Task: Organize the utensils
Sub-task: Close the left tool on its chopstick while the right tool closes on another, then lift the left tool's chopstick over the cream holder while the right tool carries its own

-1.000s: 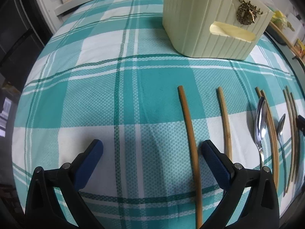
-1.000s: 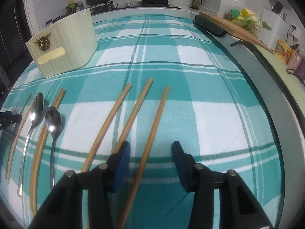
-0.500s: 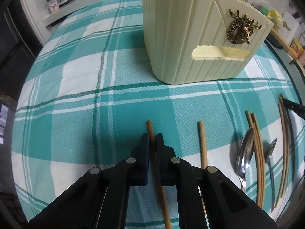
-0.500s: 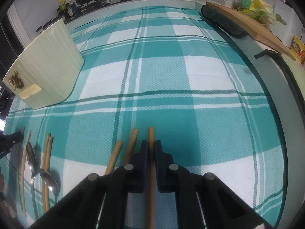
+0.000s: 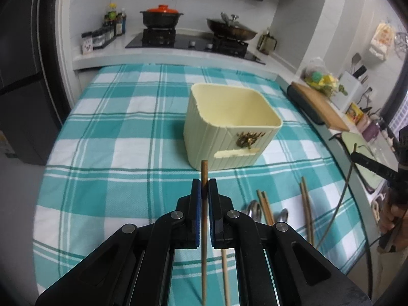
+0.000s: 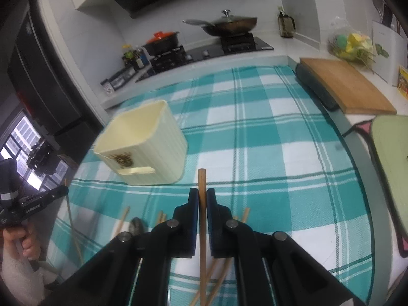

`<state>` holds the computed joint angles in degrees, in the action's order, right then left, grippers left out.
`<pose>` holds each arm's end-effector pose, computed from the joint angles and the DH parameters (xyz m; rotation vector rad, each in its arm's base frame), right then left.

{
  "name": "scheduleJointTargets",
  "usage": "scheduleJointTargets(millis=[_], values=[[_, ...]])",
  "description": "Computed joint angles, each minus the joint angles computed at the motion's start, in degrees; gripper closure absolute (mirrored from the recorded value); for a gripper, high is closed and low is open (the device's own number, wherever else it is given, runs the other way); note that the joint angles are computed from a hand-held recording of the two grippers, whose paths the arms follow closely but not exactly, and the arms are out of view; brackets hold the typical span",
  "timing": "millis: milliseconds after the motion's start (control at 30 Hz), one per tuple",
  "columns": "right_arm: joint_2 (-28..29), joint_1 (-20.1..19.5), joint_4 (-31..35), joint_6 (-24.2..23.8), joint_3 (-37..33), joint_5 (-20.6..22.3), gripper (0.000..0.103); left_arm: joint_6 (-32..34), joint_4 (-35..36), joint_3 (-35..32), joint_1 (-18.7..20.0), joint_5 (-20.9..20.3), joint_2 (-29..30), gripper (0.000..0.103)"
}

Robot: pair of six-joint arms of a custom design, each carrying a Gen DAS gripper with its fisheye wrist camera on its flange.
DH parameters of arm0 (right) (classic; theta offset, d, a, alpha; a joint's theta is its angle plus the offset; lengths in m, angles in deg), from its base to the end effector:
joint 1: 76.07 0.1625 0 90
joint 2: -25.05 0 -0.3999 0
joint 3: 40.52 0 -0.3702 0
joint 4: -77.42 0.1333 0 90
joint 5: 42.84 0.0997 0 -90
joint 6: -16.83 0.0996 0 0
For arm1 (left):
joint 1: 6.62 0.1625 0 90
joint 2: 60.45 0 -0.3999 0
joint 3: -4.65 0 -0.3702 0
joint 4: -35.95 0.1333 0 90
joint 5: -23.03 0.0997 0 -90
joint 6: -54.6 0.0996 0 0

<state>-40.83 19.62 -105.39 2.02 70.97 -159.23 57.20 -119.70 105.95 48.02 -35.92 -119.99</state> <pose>0.1437 -0.5440 0.2755 0.1884 -2.4479 1.0181 -0.1993 -0.5999 0.2230 0.7125 2.5490 -0.7433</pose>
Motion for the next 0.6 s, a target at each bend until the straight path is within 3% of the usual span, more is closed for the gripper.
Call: scheduleJointTargets(millis=[167, 333, 600], values=[[-2.98, 4.81, -2.78, -2.32, 2.78, 0.32, 0.097, 0.80, -2.82, 3.26, -1.60, -1.39, -4.55, 0.099], [-1.88, 7.84, -8.22, -4.91, 3.14, -1.43, 0.097, 1.44, -5.10, 4.58, -2.96, -2.35, -6.82, 0.099], [1.19, 10.60, -11.62, -7.78, -1.28, -1.76, 0.097, 1.92, -5.30, -0.62, -4.06, -4.63, -5.95, 0.099]])
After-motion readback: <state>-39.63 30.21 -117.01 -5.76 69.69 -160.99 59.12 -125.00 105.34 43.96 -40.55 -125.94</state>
